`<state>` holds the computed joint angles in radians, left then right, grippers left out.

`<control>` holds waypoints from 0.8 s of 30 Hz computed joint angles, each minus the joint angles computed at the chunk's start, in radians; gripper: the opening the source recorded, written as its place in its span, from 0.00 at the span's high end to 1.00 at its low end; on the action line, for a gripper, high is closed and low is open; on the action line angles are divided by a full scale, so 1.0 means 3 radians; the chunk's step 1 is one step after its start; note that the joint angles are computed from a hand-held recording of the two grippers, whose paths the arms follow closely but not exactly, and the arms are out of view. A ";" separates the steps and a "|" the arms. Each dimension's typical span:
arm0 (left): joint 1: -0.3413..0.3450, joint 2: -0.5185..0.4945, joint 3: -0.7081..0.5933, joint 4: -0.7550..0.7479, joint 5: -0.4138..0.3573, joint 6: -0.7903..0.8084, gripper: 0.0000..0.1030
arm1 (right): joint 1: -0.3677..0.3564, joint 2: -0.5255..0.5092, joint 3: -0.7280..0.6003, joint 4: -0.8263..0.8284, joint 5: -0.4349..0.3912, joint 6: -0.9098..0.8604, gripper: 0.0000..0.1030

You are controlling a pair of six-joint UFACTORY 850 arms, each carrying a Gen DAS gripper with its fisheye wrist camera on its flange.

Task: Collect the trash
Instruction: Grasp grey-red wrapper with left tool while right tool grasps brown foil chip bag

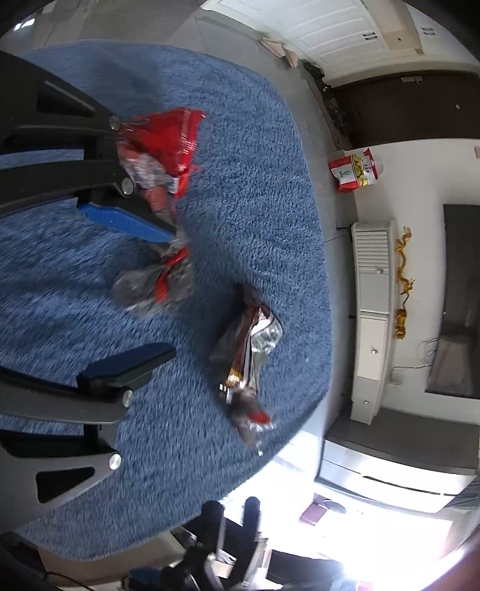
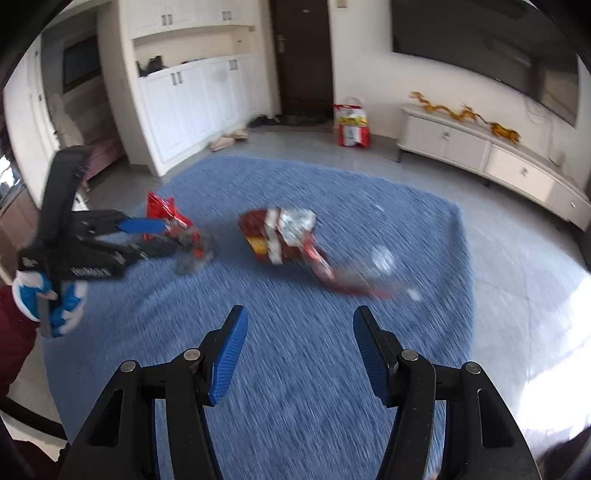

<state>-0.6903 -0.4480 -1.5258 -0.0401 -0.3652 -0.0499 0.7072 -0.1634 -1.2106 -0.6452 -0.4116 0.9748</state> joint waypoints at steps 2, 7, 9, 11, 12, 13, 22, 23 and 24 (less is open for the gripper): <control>0.0031 -0.0113 -0.0118 -0.0181 -0.0057 0.0251 0.46 | -0.0021 -0.0189 -0.0223 0.0132 0.0024 -0.0250 0.43; 0.0096 -0.0306 -0.0326 -0.0357 -0.0216 0.0646 0.46 | -0.0086 -0.0691 -0.0797 0.0643 -0.0042 -0.0977 0.43; 0.0123 -0.0381 -0.0406 -0.0437 -0.0300 0.0789 0.46 | -0.0104 -0.0865 -0.0994 0.0777 -0.0153 -0.1185 0.43; 0.0137 -0.0428 -0.0442 -0.0482 -0.0332 0.0895 0.46 | -0.0124 -0.1053 -0.1211 0.0923 -0.0306 -0.1351 0.43; 0.0143 -0.0442 -0.0445 -0.0517 -0.0329 0.0948 0.46 | -0.0141 -0.1179 -0.1357 0.1037 -0.0409 -0.1468 0.43; 0.0152 -0.0452 -0.0445 -0.0585 -0.0326 0.1031 0.46 | -0.0146 -0.1238 -0.1430 0.1068 -0.0470 -0.1509 0.43; 0.0138 -0.0426 -0.0315 -0.0549 -0.0129 0.1095 0.59 | -0.0137 -0.1629 -0.1875 0.0992 -0.0942 -0.1543 0.62; 0.0141 -0.0418 -0.0302 -0.0526 -0.0112 0.1058 0.65 | -0.0133 -0.1636 -0.1884 0.0969 -0.0925 -0.1522 0.70; 0.0141 -0.0403 -0.0277 -0.0549 -0.0095 0.1054 0.70 | -0.0127 -0.1618 -0.1868 0.0930 -0.0886 -0.1475 0.74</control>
